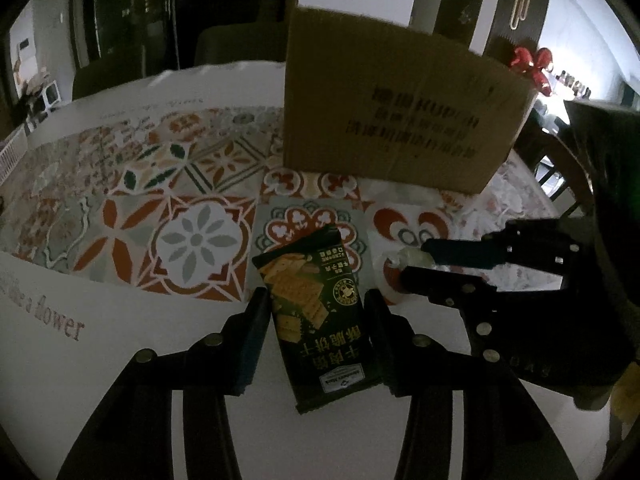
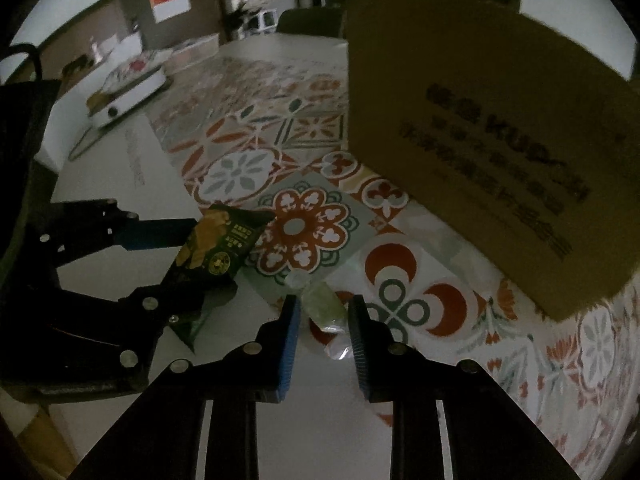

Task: Organize snacks
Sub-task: 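Grasp the green cracker pack with the left tool while the right tool grasps the clear packet, then carry both snacks over the box and open both tools to drop them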

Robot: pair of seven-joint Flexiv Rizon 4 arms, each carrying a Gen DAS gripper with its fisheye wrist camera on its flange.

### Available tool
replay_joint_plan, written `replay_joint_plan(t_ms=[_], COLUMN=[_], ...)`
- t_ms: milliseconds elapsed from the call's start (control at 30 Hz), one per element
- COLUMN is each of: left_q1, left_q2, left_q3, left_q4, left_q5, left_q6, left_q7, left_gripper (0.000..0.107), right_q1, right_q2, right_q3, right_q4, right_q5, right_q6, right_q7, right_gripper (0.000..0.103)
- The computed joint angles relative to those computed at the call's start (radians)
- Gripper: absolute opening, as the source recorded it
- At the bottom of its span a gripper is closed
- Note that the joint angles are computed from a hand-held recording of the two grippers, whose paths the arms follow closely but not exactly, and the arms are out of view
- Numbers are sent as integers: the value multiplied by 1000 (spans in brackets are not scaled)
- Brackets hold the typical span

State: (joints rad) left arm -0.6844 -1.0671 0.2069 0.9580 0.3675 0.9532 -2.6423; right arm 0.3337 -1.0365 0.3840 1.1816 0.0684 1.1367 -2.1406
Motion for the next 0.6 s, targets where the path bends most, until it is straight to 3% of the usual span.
replay_joint_plan(t_ms=[267,600], left_q1=[-33,-61], left_q2=[44,84], left_q3=[44,87], left_q4=[33,32], left_q5=[67,165], left_q6=[41,81], left_q7=[-35,-69], left_gripper=[47,47], right_q1=[-19,-19], right_q2=[50,119], right_q3=[15,-4], right_q4=[94,228], right_q5=[56,28], right_q6=[146,393], right_q7=[93,269], right_gripper=[26,26])
